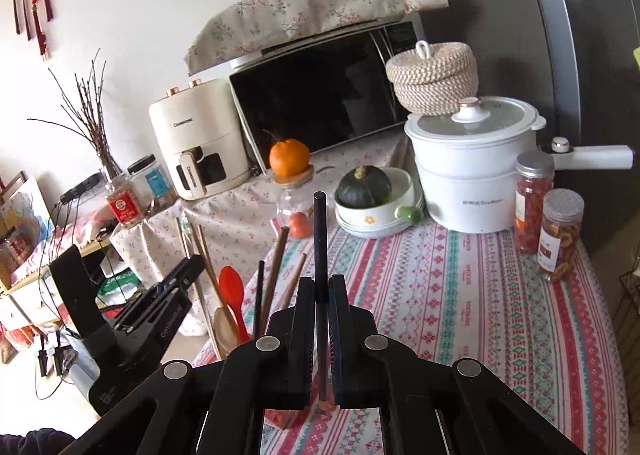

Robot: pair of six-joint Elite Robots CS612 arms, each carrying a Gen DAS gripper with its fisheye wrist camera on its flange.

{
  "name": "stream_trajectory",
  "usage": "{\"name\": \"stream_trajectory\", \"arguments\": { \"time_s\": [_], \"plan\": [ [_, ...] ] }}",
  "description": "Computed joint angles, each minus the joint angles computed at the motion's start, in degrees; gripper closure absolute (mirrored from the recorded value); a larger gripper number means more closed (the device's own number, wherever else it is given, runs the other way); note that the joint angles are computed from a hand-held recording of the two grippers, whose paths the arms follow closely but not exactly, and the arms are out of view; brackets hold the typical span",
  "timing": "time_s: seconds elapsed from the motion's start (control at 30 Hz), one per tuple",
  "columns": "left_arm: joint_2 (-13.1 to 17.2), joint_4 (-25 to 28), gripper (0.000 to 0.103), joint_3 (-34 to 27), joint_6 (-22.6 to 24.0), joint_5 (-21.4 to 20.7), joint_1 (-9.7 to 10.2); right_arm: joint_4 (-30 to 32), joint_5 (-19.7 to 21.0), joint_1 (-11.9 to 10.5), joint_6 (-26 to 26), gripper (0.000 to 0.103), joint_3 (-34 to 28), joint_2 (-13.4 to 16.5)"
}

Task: Organize utensils

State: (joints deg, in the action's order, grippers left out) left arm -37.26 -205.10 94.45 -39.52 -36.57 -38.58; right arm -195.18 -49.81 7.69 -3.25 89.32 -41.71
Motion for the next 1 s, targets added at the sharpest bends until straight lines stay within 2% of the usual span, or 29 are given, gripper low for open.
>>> {"name": "stream_trajectory", "arguments": {
  "time_s": [0.1, 0.13, 0.23, 0.33, 0.5, 0.57, 0.6, 0.67, 0.87, 1.0],
  "plan": [
    [-1.1, 0.5, 0.062, 1.3, -1.0, -1.6, -0.20, -0.6, 1.2, 0.0, -0.4, 0.098, 0.5, -0.7],
    [-1.5, 0.7, 0.058, 1.8, -1.2, -1.9, -0.28, -0.9, 1.7, 0.0, -0.4, 0.098, 0.7, -1.0],
    [-3.1, 3.1, 0.057, 3.3, -2.0, -3.0, -0.50, -2.3, 3.4, 0.0, 0.2, 0.098, 0.9, -1.4],
    [-5.3, 7.3, 0.053, 5.2, -4.9, -3.8, -0.65, -3.6, 4.7, 0.2, 1.0, 0.098, 0.9, -1.5],
    [-9.5, 17.6, 0.046, 8.3, -10.8, -5.6, -0.49, -4.7, 6.3, 0.7, 1.8, 0.098, 0.2, -1.5],
    [-11.0, 24.3, 0.040, 9.0, -13.6, -6.0, -0.54, -5.2, 6.8, 0.9, 2.4, 0.098, -0.2, -1.2],
    [-11.7, 27.2, 0.037, 9.2, -14.6, -7.1, -0.45, -5.2, 6.9, 1.1, 2.5, 0.098, -0.5, -1.1],
    [-12.5, 31.6, 0.036, 9.6, -17.0, -9.3, -0.21, -4.3, 6.6, 1.5, 1.8, 0.098, -1.0, -0.8],
    [-13.1, 32.3, 0.036, 11.0, -20.5, -18.5, 1.39, -2.1, 4.2, 2.9, 0.4, 0.098, -2.5, 0.5],
    [-13.2, 31.2, 0.036, 11.6, -21.3, -21.2, 2.03, 1.3, 2.3, 3.7, -2.6, 0.098, -3.1, 0.8]
  ]
}}
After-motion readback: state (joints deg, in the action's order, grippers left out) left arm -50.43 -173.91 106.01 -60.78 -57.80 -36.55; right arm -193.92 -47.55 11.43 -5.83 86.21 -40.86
